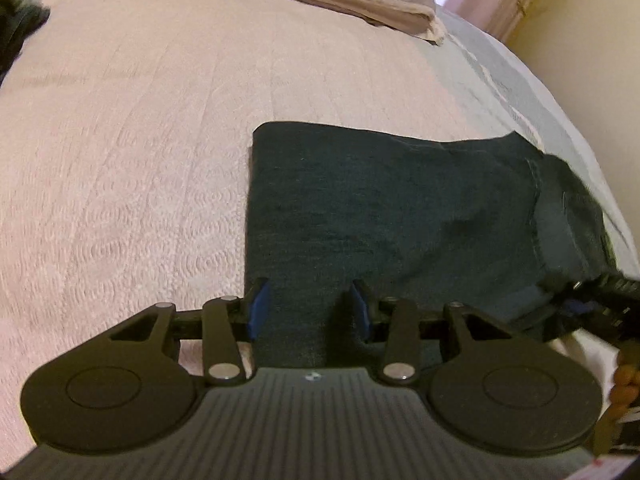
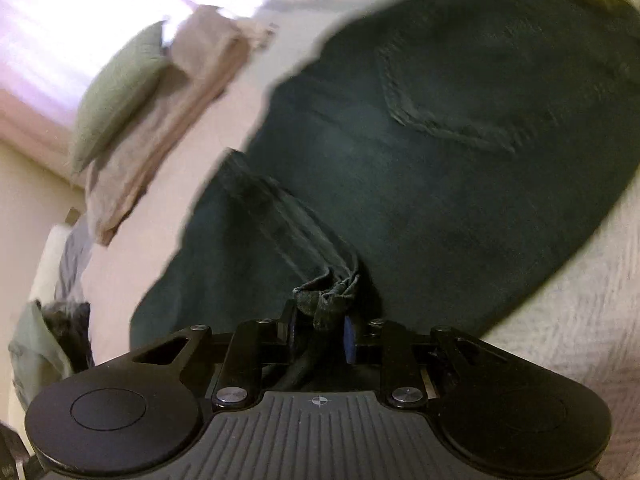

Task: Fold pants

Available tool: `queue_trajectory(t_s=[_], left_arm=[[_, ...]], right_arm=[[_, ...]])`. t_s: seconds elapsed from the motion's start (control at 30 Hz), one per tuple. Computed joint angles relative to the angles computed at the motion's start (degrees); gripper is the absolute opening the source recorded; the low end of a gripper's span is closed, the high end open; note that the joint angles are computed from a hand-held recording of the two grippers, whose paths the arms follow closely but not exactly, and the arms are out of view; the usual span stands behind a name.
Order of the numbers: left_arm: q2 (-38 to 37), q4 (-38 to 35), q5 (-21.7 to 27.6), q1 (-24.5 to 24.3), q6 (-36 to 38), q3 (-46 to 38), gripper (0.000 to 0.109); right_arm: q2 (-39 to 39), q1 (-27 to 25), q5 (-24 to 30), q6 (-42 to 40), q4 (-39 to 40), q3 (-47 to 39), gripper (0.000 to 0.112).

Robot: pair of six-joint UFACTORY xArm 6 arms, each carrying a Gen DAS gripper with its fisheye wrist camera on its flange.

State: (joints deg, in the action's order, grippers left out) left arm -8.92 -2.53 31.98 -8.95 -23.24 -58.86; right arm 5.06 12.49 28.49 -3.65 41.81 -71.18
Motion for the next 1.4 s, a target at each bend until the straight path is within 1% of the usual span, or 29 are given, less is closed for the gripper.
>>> queue_trajectory(t_s=[0.03, 0.07, 0.17, 0.2, 0.23, 0.27, 0.3, 0.33, 0.37, 0.4, 0.43, 0.5, 0.57, 0.63, 0.67, 0.7, 0.73, 0.8, 0.87, 0.9, 0.97, 1.0, 1.07, 1.1, 1.13, 1.2, 1.27, 1.3, 1.4], left_arm=[[0.36, 0.06, 0.22, 0.12, 0.28, -0.36, 0.036], [0.45, -0.07, 0.69, 0.23, 0.54, -0.64, 0.034], [0.94, 2.11, 2.07, 0.86, -1.01, -2.47, 0.031], [1.26, 3.17, 2.08, 1.11, -1.36, -3.34, 0.031], [1.67, 3.82, 1.71, 1.35, -1.16, -4.00, 0.031], [2.32, 4.58, 1.74, 1.65, -0.57, -5.21, 0.031], [2.90, 5.10, 1.72, 1.75, -0.02, -6.22, 0.031], [3.72, 5.01, 1.05, 1.94, 0.94, -7.07, 0.031], [4.89, 4.72, 0.11, 2.03, 2.10, -8.20, 0.031], [6.18, 4.49, -0.56, 1.99, 2.92, -9.37, 0.031], [7.16, 3.60, -1.08, 2.07, 4.52, -10.23, 0.031], [10.55, 3.12, -3.22, 1.85, 6.83, -12.89, 0.031], [14.78, 2.75, -4.87, 1.94, 9.24, -16.09, 0.031], [19.04, 2.75, -3.27, 2.21, 10.41, -20.17, 0.031], [21.66, 4.81, -1.68, 2.36, 10.09, -22.67, 0.028], [23.38, 5.29, -0.81, 2.47, 10.90, -24.13, 0.028], [24.82, 4.62, -0.26, 2.58, 12.23, -25.33, 0.028], [25.96, 4.21, -0.44, 2.80, 13.58, -26.21, 0.028], [25.31, 3.98, -0.13, 3.13, 12.40, -26.23, 0.028], [24.27, 4.55, -0.46, 3.31, 10.48, -25.31, 0.027], [20.98, 5.00, -0.22, 3.69, 6.59, -22.69, 0.025], [18.87, 4.86, -0.13, 3.69, 5.95, -20.78, 0.025], [14.14, 5.88, 0.88, 3.19, 5.30, -16.74, 0.025], [11.41, 6.79, 1.50, 2.61, 4.76, -14.08, 0.025], [8.94, 6.38, 1.98, 2.16, 4.81, -11.49, 0.025], [5.40, 4.36, 4.48, 1.36, 4.58, -7.26, 0.025], [2.86, 7.40, 7.17, 0.82, -0.03, -4.36, 0.026], [1.59, 7.22, 8.49, 0.78, -1.46, -3.75, 0.026], [-2.18, 7.61, 14.14, 0.00, -6.30, -3.71, 0.027]], right_arm=[[-0.12, 0.10, 0.75, 0.74, -2.27, 0.10, 0.019], [0.38, -0.41, 3.09, 1.96, -4.95, -0.40, 0.019], [0.74, -2.43, 9.10, 2.38, -6.19, -2.48, 0.019], [1.46, -2.63, 12.24, 3.14, -9.85, -5.22, 0.023], [2.14, -2.33, 14.87, 5.46, -15.85, -8.15, 0.026], [1.71, -1.78, 15.10, 7.17, -21.84, -8.89, 0.033], [0.54, -1.26, 12.93, 7.36, -27.84, -8.10, 0.035], [0.38, -0.52, 9.12, 6.91, -31.92, -7.78, 0.035], [0.56, 0.40, 4.55, 5.30, -33.61, -7.64, 0.035], [1.61, 1.41, 0.09, 2.08, -32.90, -8.51, 0.035], [3.03, 2.11, -2.21, -2.39, -29.79, -9.90, 0.035], [7.86, 3.45, -2.99, -12.89, -21.97, -15.29, 0.035], [13.44, 4.38, -3.91, -18.43, -18.49, -20.32, 0.035], [21.72, 4.53, -0.81, -15.52, -23.75, -28.55, 0.034], [25.60, 4.09, 3.02, -13.39, -25.86, -33.01, 0.033], [29.12, 3.53, 7.92, -11.76, -25.73, -37.45, 0.033], [31.31, 2.98, 10.73, -10.84, -24.40, -40.35, 0.033], [32.52, 2.13, 12.55, -10.00, -21.66, -42.86, 0.033], [30.37, 1.59, 10.90, -6.66, -22.67, -40.91, 0.033], [27.30, 1.20, 9.50, -6.24, -22.93, -37.29, 0.033], [21.86, 1.09, 6.47, -7.04, -24.74, -30.87, 0.033], [20.12, 1.75, 5.76, -7.35, -25.74, -29.39, 0.033], [13.23, 2.05, 4.91, -10.69, -24.63, -20.68, 0.032], [11.64, 2.34, 5.14, -9.19, -27.03, -18.25, 0.032], [9.89, 2.36, 6.95, -6.23, -30.41, -16.09, 0.031], [10.89, 2.46, 10.59, -1.01, -34.80, -15.06, 0.028], [9.01, 2.29, 9.63, 0.90, -33.85, -12.71, 0.028], [7.64, 2.31, 10.37, 1.38, -34.62, -12.06, 0.028], [2.28, 3.02, 9.93, -1.45, -33.66, -8.46, 0.028]])
